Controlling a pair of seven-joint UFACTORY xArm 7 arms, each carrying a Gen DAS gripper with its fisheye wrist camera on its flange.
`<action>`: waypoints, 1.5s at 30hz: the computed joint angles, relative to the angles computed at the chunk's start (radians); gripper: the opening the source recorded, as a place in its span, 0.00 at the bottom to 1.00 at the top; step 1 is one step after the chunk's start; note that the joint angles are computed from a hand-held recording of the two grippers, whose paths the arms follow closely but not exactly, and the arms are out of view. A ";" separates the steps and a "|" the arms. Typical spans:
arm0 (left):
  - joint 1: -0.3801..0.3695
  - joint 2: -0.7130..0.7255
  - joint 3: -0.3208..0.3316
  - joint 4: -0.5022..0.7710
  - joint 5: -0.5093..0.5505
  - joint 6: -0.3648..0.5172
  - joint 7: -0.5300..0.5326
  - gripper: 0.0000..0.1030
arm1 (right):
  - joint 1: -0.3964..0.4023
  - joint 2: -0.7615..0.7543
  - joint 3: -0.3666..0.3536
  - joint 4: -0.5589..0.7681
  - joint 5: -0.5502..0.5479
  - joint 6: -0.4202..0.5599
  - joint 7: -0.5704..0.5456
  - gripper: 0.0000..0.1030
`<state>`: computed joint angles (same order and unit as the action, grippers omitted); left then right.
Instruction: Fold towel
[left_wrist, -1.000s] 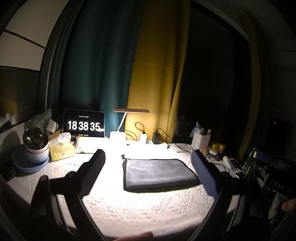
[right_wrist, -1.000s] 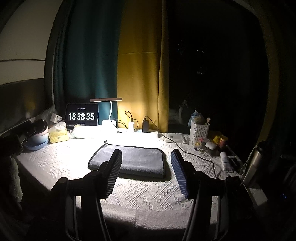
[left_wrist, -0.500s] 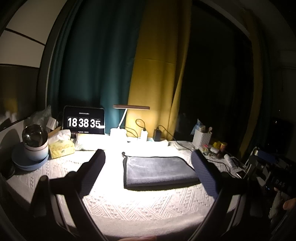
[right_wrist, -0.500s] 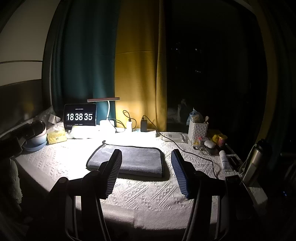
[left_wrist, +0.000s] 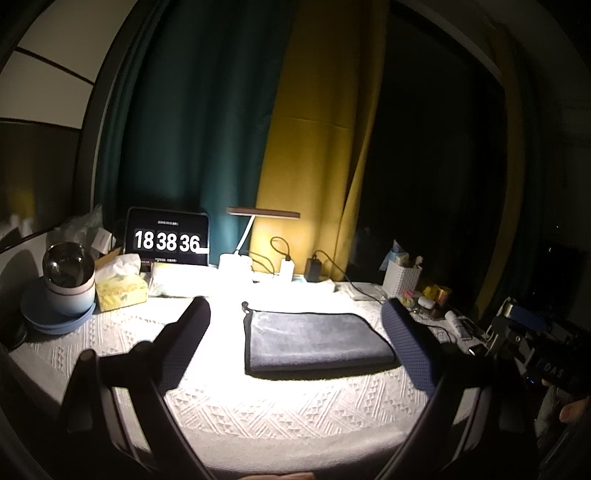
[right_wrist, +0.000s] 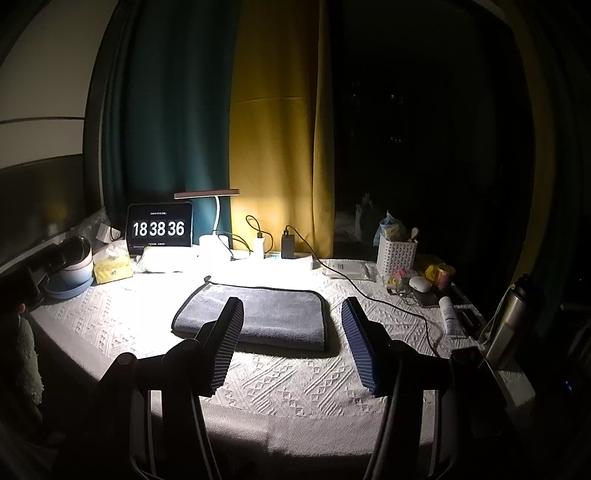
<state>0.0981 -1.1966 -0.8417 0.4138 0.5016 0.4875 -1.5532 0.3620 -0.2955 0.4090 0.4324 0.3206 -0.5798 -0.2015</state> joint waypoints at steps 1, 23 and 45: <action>-0.002 0.001 0.002 0.000 0.000 0.000 0.001 0.92 | 0.000 0.001 -0.001 0.000 0.000 -0.001 0.001 0.57; -0.001 0.011 -0.002 -0.011 0.001 -0.031 -0.005 0.92 | 0.006 0.022 0.002 0.008 0.017 -0.003 -0.015 0.57; 0.001 0.024 -0.003 -0.018 0.000 -0.047 -0.009 0.92 | 0.026 0.044 0.005 0.027 0.063 0.001 -0.054 0.57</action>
<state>0.0995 -1.1722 -0.8450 0.3953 0.5011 0.4404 -1.5620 0.3884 -0.2513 0.4140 0.4593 0.3836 -0.5790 -0.2554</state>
